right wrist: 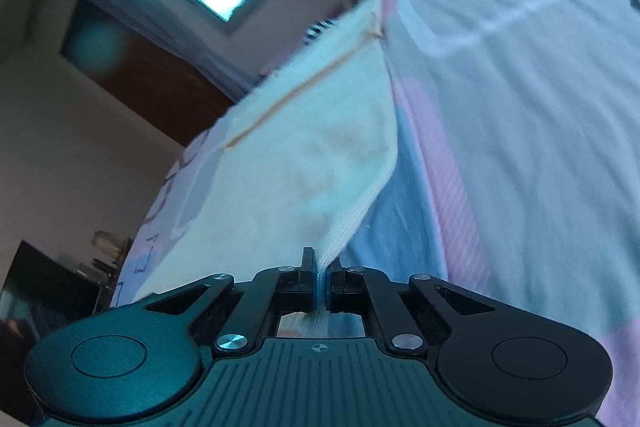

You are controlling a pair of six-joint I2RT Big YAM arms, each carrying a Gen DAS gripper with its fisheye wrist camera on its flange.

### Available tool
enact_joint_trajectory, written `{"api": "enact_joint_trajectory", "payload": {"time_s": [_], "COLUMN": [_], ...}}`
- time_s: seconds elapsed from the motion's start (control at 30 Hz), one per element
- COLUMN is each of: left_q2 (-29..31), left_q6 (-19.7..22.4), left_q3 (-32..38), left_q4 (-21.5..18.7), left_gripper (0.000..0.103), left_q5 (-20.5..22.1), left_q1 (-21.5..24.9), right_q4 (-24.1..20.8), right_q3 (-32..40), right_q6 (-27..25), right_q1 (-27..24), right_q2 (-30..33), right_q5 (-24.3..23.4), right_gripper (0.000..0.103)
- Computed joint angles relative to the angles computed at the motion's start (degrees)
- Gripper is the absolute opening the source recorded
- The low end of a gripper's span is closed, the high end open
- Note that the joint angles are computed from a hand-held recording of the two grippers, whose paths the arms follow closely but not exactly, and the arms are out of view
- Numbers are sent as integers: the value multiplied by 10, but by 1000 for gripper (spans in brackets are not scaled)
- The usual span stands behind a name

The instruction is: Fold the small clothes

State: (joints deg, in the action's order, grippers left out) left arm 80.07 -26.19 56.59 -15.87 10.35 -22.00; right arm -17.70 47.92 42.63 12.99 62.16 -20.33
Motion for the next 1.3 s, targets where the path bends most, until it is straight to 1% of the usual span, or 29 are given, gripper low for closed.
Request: {"api": "enact_joint_trajectory", "payload": {"time_s": [0.03, 0.07, 0.1, 0.13, 0.17, 0.2, 0.23, 0.27, 0.33, 0.37, 0.4, 0.43, 0.5, 0.57, 0.63, 0.7, 0.73, 0.8, 0.87, 0.93, 1.03, 1.13, 1.2, 1.3], "left_q2": [9, 20, 16, 16, 16, 15, 12, 6, -5, -8, -9, -11, -5, 12, 33, 69, 88, 130, 193, 250, 348, 426, 471, 523], "left_q6": [2, 0, -5, 6, 13, 10, 3, -3, -10, -7, 5, 14, 23, 26, 18, 9, 3, 2, -4, -7, 6, 16, 14, 11], "left_q3": [4, 6, -3, 1, 8, 13, 14, 15, 25, 37, 52, 61, 93, 133, 174, 235, 266, 331, 418, 492, 611, 695, 749, 820], "left_q4": [-20, -34, -19, -28, -37, -41, -36, -29, -26, -33, -42, -41, -42, -41, -39, -47, -52, -71, -103, -139, -201, -246, -272, -299], "left_gripper": [3, 3, 3, 3, 3, 3, 3, 3, 3, 3, 3, 3, 3, 3, 3, 3, 3, 3, 3, 3, 3, 3, 3, 3], "left_q5": [-6, -8, -9, -19, -28, -29, -22, -16, -11, -17, -30, -39, -38, -32, -21, -13, -8, -2, 2, 5, 6, 10, 17, 20], "left_q1": [0, -1, -1, -6, -10, -11, -9, -4, 3, 4, 1, -2, 0, 6, 13, 25, 29, 38, 44, 48, 51, 57, 63, 68], "right_q4": [-11, -32, -64, -68, -44, -36, -30, -25, -27, -29, -31, -35, -38, -50, -61, -83, -88, -93, -100, -113, -141, -152, -150, -138], "right_q3": [2, 9, 17, 14, 2, -3, -5, -3, 15, 27, 41, 58, 103, 161, 225, 291, 308, 373, 429, 494, 579, 625, 642, 661], "right_q6": [-5, -12, -15, -7, 13, 37, 46, 49, 35, 24, 16, 7, -17, -40, -49, -53, -50, -35, -28, -7, -10, -14, -5, 11], "right_q1": [-1, 1, 4, 4, 1, 1, 1, 3, 5, 4, 3, 0, -3, -5, -7, -17, -22, -37, -48, -66, -81, -90, -95, -100], "right_q2": [5, 17, 32, 37, 31, 26, 20, 15, 4, 3, 5, 7, 22, 52, 93, 132, 143, 193, 244, 303, 393, 462, 496, 533], "right_q5": [2, 9, 20, 17, 12, 16, 19, 22, 28, 31, 34, 33, 31, 34, 41, 40, 36, 21, 15, -3, -9, -19, -26, -37], "right_gripper": [3, 3, 2, 2, 3, 3, 3, 2, 2, 2, 2, 3, 3, 3, 3, 3, 3, 3, 3, 3, 3, 3, 3, 3]}}
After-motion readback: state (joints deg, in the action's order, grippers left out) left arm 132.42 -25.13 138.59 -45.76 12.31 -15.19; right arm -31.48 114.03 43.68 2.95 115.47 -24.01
